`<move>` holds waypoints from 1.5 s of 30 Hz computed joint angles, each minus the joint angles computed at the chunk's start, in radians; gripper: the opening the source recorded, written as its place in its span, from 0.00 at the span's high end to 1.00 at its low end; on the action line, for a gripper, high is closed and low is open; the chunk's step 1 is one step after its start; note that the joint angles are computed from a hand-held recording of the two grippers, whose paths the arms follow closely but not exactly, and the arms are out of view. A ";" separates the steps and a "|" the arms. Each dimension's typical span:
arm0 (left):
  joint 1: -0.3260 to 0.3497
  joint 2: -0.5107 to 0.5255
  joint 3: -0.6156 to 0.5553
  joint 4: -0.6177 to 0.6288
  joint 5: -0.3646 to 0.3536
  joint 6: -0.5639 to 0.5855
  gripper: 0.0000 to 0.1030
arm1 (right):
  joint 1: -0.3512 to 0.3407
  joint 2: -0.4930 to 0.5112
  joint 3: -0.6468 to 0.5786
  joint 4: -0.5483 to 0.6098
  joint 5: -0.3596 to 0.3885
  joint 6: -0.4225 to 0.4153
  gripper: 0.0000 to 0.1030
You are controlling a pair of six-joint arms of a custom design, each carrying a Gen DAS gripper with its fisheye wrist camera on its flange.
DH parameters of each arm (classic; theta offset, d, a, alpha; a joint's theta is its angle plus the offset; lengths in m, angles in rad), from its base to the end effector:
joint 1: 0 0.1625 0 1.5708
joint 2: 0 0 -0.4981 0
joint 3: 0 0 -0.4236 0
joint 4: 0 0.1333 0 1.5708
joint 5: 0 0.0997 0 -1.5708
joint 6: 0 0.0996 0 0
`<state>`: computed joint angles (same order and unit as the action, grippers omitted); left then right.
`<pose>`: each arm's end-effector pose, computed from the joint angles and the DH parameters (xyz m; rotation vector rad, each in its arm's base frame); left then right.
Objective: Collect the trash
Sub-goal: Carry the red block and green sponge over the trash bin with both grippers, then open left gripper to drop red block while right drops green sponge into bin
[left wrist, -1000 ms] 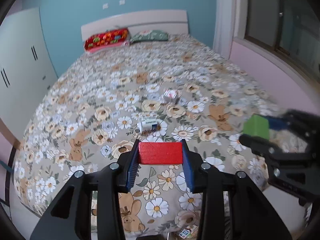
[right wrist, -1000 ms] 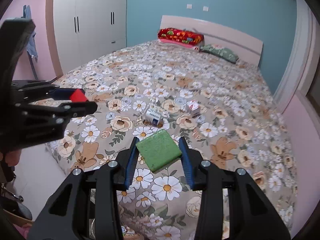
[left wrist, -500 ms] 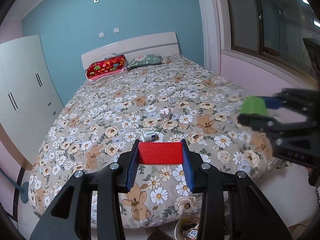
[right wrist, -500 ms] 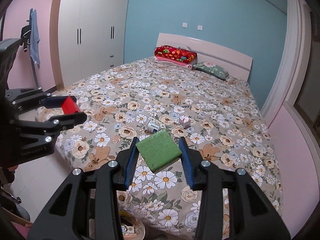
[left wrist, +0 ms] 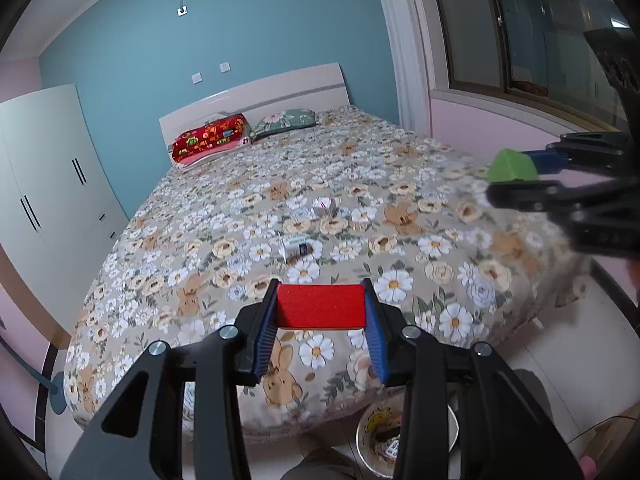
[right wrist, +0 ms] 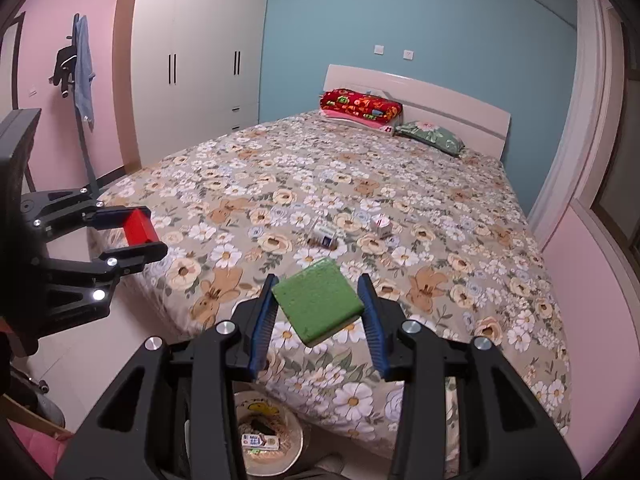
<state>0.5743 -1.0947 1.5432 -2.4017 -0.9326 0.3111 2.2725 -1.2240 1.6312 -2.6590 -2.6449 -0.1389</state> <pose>-0.5102 -0.5596 0.3845 1.4301 2.1362 -0.7525 0.4646 -0.4788 0.4891 0.4448 -2.0626 1.0441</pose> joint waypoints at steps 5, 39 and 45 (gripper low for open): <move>0.010 -0.024 0.060 0.013 -0.009 -0.023 0.60 | -0.013 -0.030 0.079 0.013 0.033 0.054 0.60; 0.172 0.058 0.249 0.228 -0.107 -0.215 0.60 | -0.306 -0.069 0.425 0.041 0.361 0.338 0.60; 0.209 0.095 0.252 0.254 -0.130 -0.261 0.60 | -0.365 -0.032 0.461 0.036 0.422 0.358 0.60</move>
<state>0.7833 -0.9994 1.7955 -2.1473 -1.0621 0.0503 1.9076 -1.2563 2.0926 -2.6225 -2.2234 0.2189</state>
